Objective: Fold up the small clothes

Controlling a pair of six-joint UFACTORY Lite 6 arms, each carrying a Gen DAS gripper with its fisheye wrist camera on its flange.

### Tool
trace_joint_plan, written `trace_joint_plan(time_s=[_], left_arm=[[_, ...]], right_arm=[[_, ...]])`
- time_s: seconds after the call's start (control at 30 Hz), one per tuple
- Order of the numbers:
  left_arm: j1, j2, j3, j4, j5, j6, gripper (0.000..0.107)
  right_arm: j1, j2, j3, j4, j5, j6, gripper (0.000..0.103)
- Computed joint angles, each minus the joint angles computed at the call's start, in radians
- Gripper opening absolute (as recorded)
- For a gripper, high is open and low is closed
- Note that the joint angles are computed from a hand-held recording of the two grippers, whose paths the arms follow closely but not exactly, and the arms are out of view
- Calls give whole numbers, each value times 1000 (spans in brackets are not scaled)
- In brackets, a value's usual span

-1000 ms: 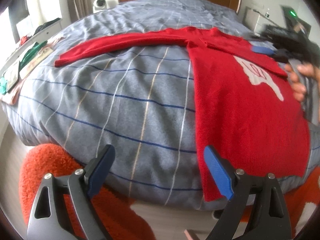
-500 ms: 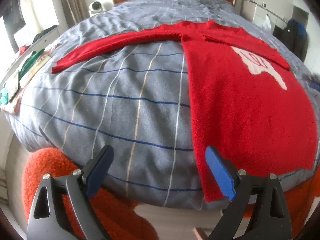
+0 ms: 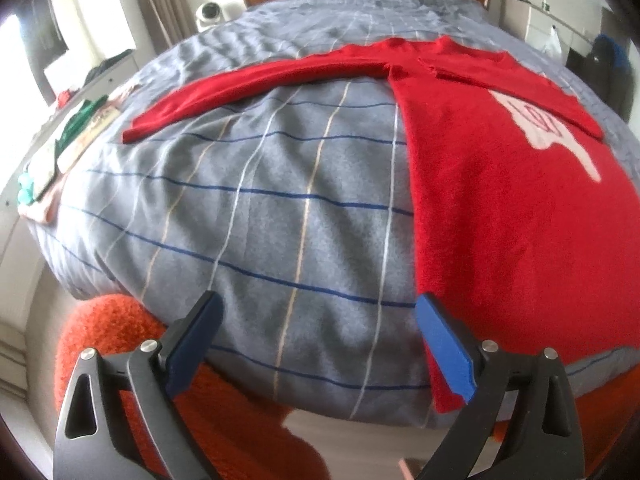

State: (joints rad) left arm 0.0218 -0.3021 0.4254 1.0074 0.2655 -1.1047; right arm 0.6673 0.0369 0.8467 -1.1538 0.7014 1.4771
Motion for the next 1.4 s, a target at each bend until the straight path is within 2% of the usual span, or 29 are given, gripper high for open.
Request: trace_joint_plan(time_s=[0.1,0.4,0.67,0.8,1.13,1.4], left_arm=[[1,-9,-5,0,-4,8,98],[-2,-42,-27,131,-2,-111,98],[120,-51,-30,156,-98,-139,98],[157,-34,-18,68,-126,-53,99],[113,-51,-31,244,-83,-234,101],[119,-41,-27,232,-72,-229,101]], right_arm=[[61,-22,-18,1,90,-4,102],[87,-19,-9,27,173,-10,102],[81,-14,19,59,197,-36,102],[75,-12,22,66,204,-33,102],[62,-10,19,82,211,-40,102],[68,-6,18,97,216,-57,102]])
